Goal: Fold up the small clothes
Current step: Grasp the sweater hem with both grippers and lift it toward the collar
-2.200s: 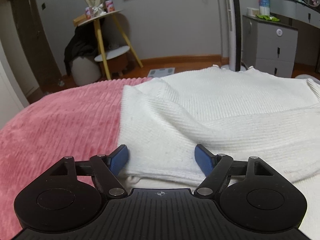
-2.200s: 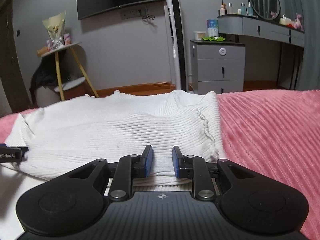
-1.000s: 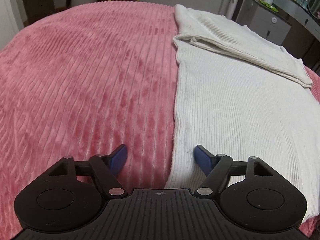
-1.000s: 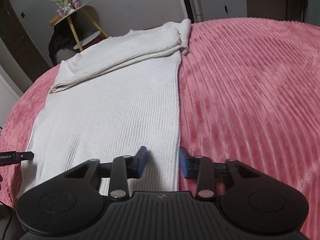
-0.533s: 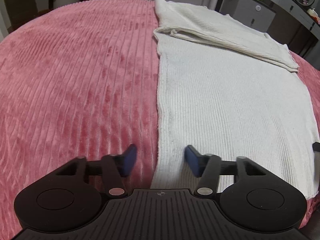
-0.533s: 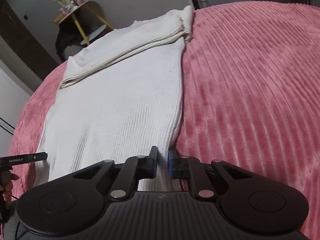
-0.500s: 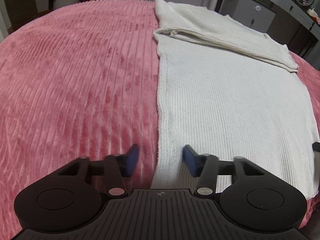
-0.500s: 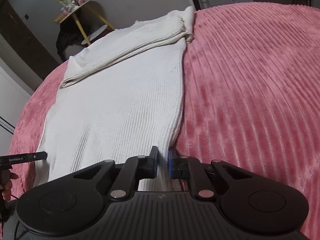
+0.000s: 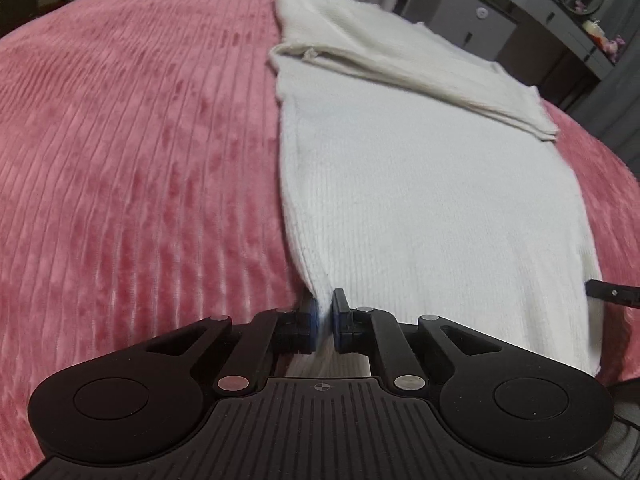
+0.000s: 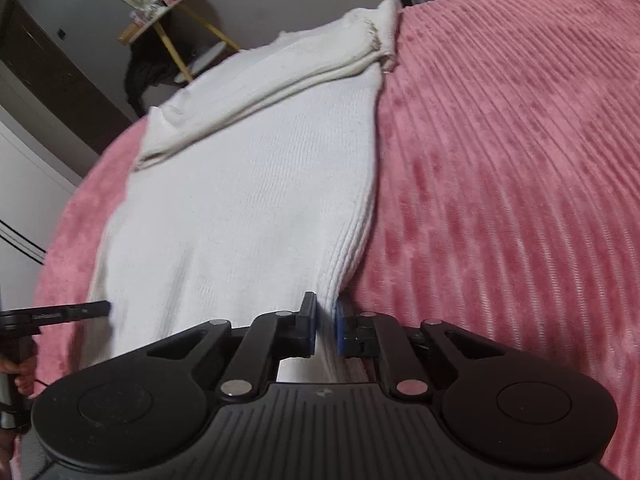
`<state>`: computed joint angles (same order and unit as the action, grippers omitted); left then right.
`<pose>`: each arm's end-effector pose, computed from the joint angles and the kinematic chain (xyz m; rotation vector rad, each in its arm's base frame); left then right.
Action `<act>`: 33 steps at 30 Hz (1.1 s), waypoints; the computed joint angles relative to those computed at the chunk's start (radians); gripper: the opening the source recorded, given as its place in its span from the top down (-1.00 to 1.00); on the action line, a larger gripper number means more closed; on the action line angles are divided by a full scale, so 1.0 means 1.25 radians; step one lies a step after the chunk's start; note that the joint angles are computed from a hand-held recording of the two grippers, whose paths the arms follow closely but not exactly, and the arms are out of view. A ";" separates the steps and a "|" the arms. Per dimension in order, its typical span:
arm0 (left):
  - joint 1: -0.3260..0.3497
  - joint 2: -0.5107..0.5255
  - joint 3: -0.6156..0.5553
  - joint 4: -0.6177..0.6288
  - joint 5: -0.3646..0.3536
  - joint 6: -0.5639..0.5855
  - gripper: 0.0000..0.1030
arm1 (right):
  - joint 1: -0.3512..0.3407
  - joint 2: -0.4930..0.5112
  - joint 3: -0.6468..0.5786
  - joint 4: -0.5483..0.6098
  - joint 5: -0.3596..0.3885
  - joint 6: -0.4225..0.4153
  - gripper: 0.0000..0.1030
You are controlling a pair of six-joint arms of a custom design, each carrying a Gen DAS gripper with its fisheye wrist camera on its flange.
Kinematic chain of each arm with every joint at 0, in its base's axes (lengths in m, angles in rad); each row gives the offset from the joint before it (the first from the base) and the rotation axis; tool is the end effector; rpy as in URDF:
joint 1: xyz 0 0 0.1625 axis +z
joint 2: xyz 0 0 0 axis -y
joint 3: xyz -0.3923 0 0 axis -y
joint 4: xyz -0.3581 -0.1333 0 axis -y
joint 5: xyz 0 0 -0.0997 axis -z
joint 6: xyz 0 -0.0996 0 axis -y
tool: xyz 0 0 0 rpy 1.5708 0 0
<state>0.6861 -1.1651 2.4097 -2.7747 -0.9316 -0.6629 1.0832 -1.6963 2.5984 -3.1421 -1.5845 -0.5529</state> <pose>-0.1610 -0.3809 0.0998 0.3052 2.5823 -0.5635 -0.0300 -0.3382 0.2545 0.0813 -2.6841 0.8010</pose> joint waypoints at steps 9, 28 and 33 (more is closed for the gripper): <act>0.029 0.001 -0.071 -0.173 -0.045 0.124 0.82 | -0.031 -0.027 -0.064 0.105 0.186 0.085 0.86; 0.110 0.166 -0.211 -0.275 0.070 0.164 0.04 | 0.053 0.229 -0.221 -0.201 0.120 0.128 0.70; 0.110 0.136 -0.143 -0.301 -0.003 0.120 0.02 | -0.012 0.172 -0.177 -0.090 0.192 0.125 0.70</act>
